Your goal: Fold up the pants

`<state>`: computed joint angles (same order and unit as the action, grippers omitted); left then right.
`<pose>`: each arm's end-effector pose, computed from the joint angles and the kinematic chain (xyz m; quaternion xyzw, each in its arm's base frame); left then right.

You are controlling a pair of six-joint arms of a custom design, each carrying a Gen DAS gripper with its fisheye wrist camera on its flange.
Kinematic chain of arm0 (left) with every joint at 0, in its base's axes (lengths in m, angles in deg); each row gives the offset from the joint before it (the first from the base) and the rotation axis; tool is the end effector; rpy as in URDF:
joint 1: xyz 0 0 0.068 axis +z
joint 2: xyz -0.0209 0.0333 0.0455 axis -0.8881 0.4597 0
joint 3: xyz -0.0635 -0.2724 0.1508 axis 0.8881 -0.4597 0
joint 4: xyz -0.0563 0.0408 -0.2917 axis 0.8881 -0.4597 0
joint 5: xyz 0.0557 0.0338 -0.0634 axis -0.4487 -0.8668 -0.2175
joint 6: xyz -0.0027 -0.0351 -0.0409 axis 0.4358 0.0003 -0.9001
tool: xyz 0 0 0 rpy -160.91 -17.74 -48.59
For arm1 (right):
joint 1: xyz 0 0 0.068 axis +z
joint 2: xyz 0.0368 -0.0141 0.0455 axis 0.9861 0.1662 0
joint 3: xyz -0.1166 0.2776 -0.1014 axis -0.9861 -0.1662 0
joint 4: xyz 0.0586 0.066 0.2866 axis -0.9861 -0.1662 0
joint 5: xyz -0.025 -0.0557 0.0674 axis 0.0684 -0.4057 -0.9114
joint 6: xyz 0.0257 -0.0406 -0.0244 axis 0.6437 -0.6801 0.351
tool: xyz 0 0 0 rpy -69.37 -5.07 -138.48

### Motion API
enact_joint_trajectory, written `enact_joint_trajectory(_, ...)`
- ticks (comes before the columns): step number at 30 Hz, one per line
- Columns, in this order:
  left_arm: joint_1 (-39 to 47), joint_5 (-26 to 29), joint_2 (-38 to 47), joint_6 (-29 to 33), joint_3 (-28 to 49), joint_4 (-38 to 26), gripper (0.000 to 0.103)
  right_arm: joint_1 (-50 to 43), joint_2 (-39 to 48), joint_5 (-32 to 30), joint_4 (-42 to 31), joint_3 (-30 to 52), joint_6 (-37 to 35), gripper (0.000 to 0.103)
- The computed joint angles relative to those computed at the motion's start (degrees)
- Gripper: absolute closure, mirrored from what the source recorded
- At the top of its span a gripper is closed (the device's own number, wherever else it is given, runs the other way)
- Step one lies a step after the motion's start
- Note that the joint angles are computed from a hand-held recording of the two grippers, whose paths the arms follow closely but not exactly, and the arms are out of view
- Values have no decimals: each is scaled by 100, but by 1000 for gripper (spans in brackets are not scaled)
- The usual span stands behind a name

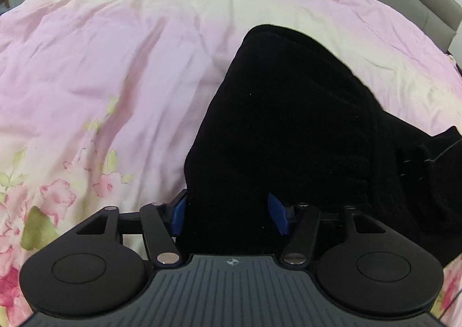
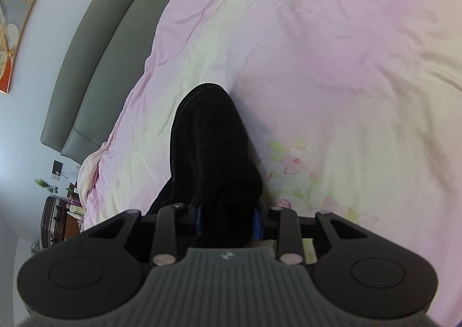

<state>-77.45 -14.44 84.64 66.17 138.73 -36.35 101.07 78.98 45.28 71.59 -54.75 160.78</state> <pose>0.4262 -0.1182 0.1405 0.0749 0.9600 -0.1205 0.2416 0.1860 0.0610 0.1572 0.4785 0.7543 0.2624 0.3651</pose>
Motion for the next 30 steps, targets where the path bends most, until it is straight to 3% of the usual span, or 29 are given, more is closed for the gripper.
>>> enact_joint_trajectory(3,-92,-142,-4,127,50,-42,34,258,44,385,-225,211,-100,78)
enact_joint_trajectory(7,145,338,61,-33,90,-133,33,963,326,1437,-682,869,-248,79)
enact_joint_trajectory(10,303,691,87,-163,127,-245,33,1707,1055,2475,-1090,1856,-909,79)
enact_joint_trajectory(14,429,958,111,-180,124,-272,33,2335,2034,3143,-1191,3056,-1834,79)
enact_joint_trajectory(20,665,1445,246,-352,236,-431,32,2945,3374,3415,-1098,4564,-3454,79)
enact_joint_trajectory(24,853,1749,241,-519,267,-592,33,3145,3909,3416,-1065,5190,-4037,80)
enact_joint_trajectory(26,904,1641,122,-430,289,-734,33,3218,4124,3448,-1147,5493,-4238,80)
enact_joint_trajectory(30,1036,1179,-222,-387,244,-806,21,3321,4445,3618,-1331,5968,-4661,80)
